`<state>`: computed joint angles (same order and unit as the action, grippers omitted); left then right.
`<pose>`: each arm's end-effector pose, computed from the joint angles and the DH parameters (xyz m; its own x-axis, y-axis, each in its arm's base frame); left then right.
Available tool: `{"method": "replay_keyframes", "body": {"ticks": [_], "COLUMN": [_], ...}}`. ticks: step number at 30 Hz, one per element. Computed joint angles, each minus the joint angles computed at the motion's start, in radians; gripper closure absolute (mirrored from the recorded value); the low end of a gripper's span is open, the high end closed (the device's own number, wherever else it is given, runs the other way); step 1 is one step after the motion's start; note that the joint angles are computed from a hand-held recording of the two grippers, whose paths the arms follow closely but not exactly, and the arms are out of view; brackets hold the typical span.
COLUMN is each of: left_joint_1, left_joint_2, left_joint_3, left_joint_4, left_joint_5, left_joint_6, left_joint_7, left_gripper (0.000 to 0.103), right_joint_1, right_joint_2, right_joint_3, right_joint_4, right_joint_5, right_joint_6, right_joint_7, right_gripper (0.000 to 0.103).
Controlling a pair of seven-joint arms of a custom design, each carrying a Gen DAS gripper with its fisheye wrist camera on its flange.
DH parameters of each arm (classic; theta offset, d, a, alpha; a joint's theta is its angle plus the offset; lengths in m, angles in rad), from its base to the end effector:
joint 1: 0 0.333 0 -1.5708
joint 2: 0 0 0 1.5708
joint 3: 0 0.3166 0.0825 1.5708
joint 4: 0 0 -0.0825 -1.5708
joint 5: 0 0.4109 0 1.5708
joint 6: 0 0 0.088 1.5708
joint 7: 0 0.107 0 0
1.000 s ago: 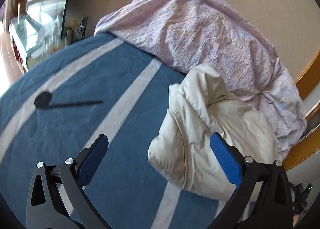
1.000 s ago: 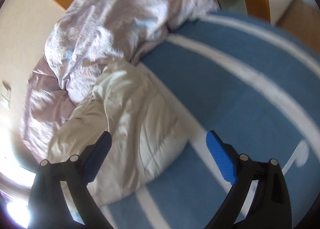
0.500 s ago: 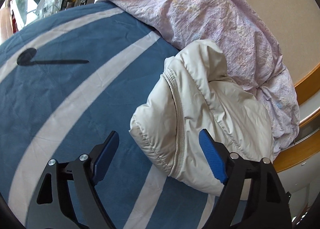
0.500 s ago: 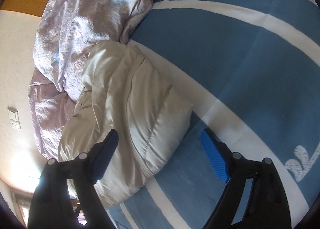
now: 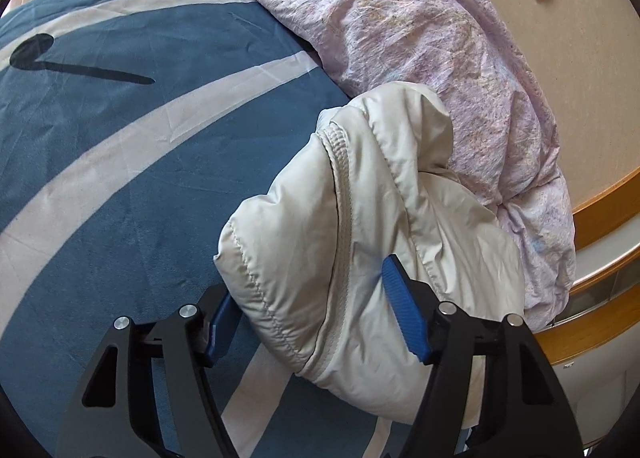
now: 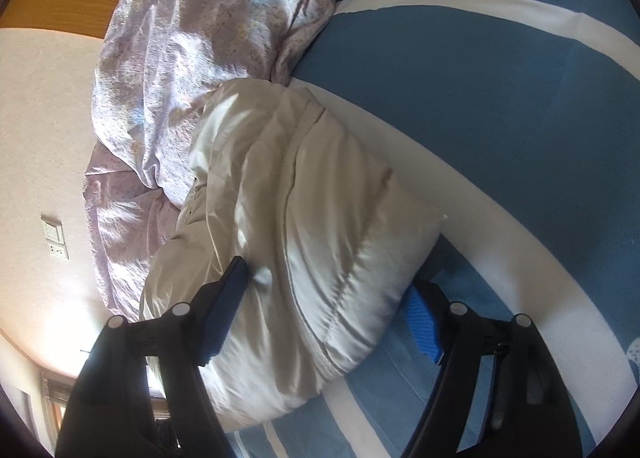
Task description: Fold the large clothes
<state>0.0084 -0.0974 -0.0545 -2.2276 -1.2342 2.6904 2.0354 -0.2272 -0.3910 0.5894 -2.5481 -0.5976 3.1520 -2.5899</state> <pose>0.5640 0.0043 0.4457 0.1803 -0.6886 0.7024 -0.7231 -0.5769 -0.3799 0.4314 0.2289 0.4584 -0.4949 -0.3943 -0.7743 -0.3412 0.9077 -0.2442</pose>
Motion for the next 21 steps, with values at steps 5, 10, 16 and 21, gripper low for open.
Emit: {"method": "replay_keyframes", "body": {"ticks": [5,10,16,21], "left_joint_1": [-0.007,-0.01,-0.008,-0.009], "left_joint_2": [0.01,0.009,-0.018,-0.037], "left_joint_3": [-0.006,-0.009,0.003,0.008], "left_joint_4": [0.008,0.011,0.009,0.011], "left_joint_5": [-0.034,-0.064,-0.111,-0.13], "left_joint_6": [0.014,0.02,-0.011,-0.016], "left_joint_7": [0.005,0.03,0.072,0.096], "left_gripper": [0.038,0.057,0.079,0.083], "right_joint_1": [-0.055,-0.069,-0.117,-0.1], "right_joint_2": [0.0,0.001,-0.047,-0.076], "right_joint_3": [0.055,0.056,0.109,0.101], "right_joint_4": [0.022,0.016,0.008,0.011], "right_joint_5": [-0.033,-0.079,-0.039,-0.004], "right_joint_6": [-0.02,0.007,0.029,0.015], "right_joint_7": [0.032,0.077,0.041,-0.016], "right_gripper": [0.034,0.055,0.074,0.078]}}
